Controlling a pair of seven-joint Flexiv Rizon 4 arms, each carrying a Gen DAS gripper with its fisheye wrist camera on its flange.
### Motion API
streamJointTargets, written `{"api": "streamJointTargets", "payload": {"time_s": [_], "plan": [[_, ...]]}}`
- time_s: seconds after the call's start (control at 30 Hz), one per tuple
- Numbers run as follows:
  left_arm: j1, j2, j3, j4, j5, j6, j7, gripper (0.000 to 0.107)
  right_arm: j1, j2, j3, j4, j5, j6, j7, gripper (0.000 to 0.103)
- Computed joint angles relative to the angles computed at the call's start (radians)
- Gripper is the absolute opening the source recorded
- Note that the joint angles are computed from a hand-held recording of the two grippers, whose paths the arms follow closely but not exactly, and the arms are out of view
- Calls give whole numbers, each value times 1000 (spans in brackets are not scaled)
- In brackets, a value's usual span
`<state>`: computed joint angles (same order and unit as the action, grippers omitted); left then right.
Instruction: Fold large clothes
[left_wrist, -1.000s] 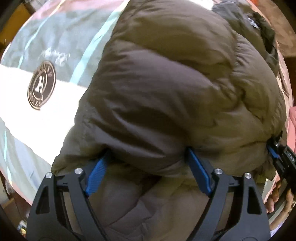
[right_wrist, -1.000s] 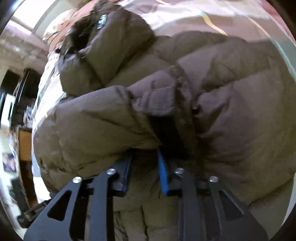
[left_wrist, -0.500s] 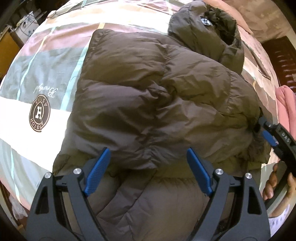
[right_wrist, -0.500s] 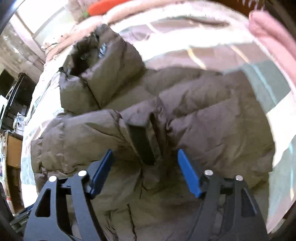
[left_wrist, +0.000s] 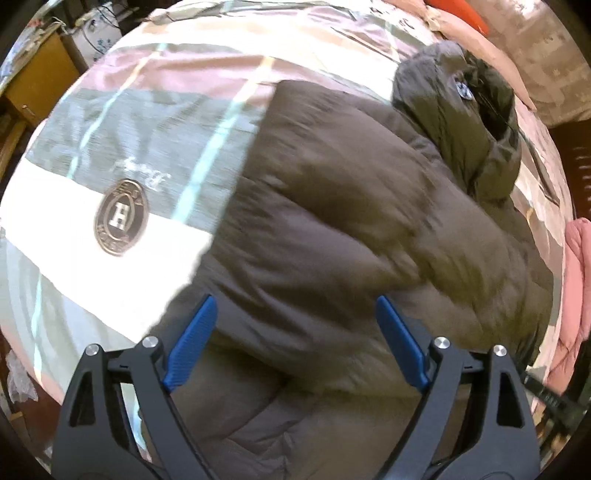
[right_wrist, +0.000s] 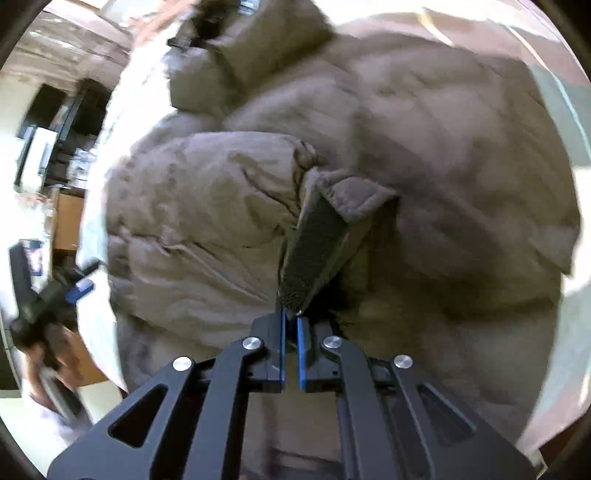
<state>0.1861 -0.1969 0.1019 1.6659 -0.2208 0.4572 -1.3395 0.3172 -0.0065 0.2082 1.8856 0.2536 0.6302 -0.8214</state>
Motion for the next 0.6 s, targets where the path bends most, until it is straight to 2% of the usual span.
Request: {"api": "streamJointTargets", "payload": {"time_s": [0.03, 0.1, 0.13, 0.17, 0.23, 0.27, 0.33, 0.43, 0.5, 0.6], "plan": [[-1, -3, 0, -5, 7, -1, -5, 89, -8, 9, -5, 18, -18, -53, 2, 6], [-5, -11, -2, -15, 22, -9, -13, 89, -14, 1, -12, 34, -55, -115, 33, 30], [-9, -18, -4, -21, 30, -16, -19, 89, -22, 3, -16, 47, -62, -124, 53, 58], [-11, -22, -8, -22, 24, -23, -11, 89, -30, 7, -21, 56, -72, -128, 86, 71], [-17, -26, -14, -25, 24, -28, -10, 90, -43, 33, -24, 78, -76, -83, 139, 71], [-22, -25, -16, -23, 25, -22, -7, 90, -47, 58, -18, 102, -105, -15, 170, 71], [-33, -15, -20, -9, 28, 9, 11, 90, -46, 94, 7, 153, -275, 140, 232, 71], [-56, -1, -23, 15, 66, 59, 44, 90, -34, 97, 29, 192, -481, 282, 285, 71], [-71, -4, -23, 19, 110, 64, 49, 90, -7, 58, 27, 172, -487, 319, 226, 70], [-82, -32, -20, 2, 161, 24, 45, 90, 34, -21, 25, 122, -511, 264, 184, 68]]}}
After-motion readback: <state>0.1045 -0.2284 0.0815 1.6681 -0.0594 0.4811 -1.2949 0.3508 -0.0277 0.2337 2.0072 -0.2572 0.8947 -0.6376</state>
